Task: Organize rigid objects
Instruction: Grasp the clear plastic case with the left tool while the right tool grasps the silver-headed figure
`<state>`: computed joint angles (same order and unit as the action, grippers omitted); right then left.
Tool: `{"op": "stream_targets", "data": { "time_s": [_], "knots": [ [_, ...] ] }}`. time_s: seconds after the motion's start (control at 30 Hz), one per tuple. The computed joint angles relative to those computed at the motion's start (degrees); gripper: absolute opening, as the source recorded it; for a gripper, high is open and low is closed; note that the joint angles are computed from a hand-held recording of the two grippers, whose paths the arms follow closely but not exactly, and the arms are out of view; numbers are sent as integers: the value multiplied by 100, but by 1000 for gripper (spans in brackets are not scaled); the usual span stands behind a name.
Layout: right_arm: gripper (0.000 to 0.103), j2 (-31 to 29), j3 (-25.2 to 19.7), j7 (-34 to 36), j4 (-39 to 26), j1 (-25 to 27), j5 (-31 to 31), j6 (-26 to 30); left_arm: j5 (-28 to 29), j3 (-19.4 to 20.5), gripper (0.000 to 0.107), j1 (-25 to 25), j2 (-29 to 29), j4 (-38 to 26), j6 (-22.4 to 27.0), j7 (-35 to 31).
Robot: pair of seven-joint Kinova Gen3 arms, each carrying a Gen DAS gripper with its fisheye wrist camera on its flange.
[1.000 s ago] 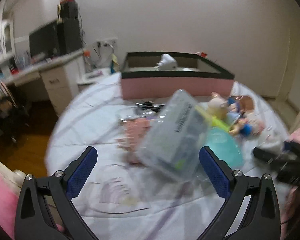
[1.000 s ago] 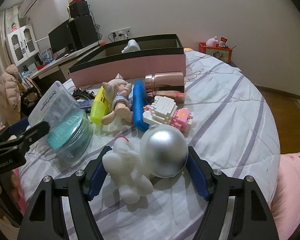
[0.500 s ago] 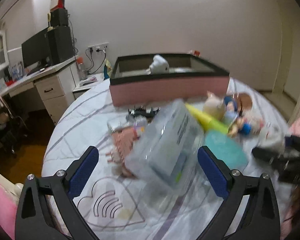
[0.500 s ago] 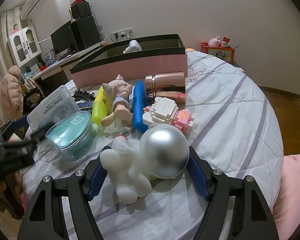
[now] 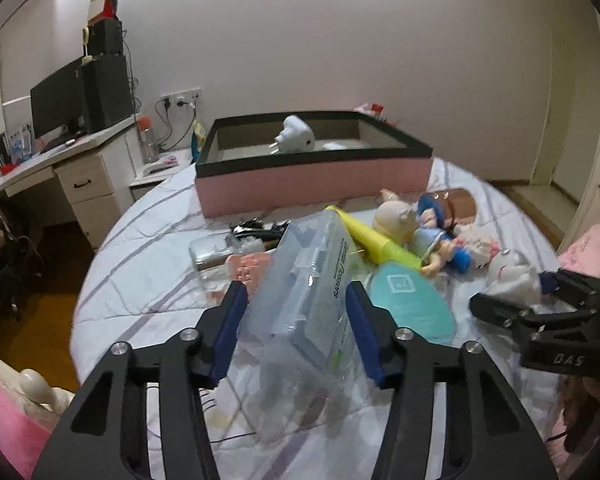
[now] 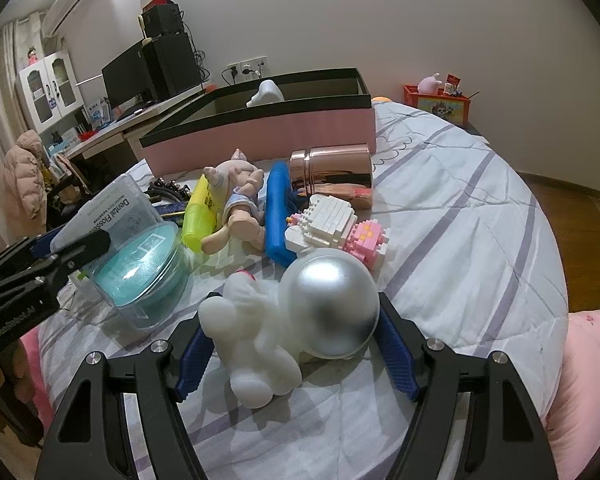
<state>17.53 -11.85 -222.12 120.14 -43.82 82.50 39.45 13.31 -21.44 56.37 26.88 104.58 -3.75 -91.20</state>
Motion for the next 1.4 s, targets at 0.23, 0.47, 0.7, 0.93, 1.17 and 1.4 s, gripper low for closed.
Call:
{"op": "stream_targets", "data": {
  "time_s": [0.23,0.47,0.7,0.93,1.17,1.4],
  "knots": [
    [74,-2,16,58,-22,-6,-52,-17,-575,1746,55,-1430,-71,-80,83,307],
    [74,39,-13,52,-23,-58,-40,126,-336,1331,35,-1122,18,-172,106,302],
    [74,7,-56,-115,57,-122,45,219,-502,1030,32,-851,-16,-106,112,466],
    [74,-65,-136,-104,97,-166,33,294,-383,-126,32,182,-118,44,308,558],
    [74,-56,-172,-25,62,-213,16,272,-295,-271,33,375,-207,461,-41,559],
    [74,-21,-124,37,23,-254,-34,234,38,238,33,-97,-137,385,-176,262]
  ]
}}
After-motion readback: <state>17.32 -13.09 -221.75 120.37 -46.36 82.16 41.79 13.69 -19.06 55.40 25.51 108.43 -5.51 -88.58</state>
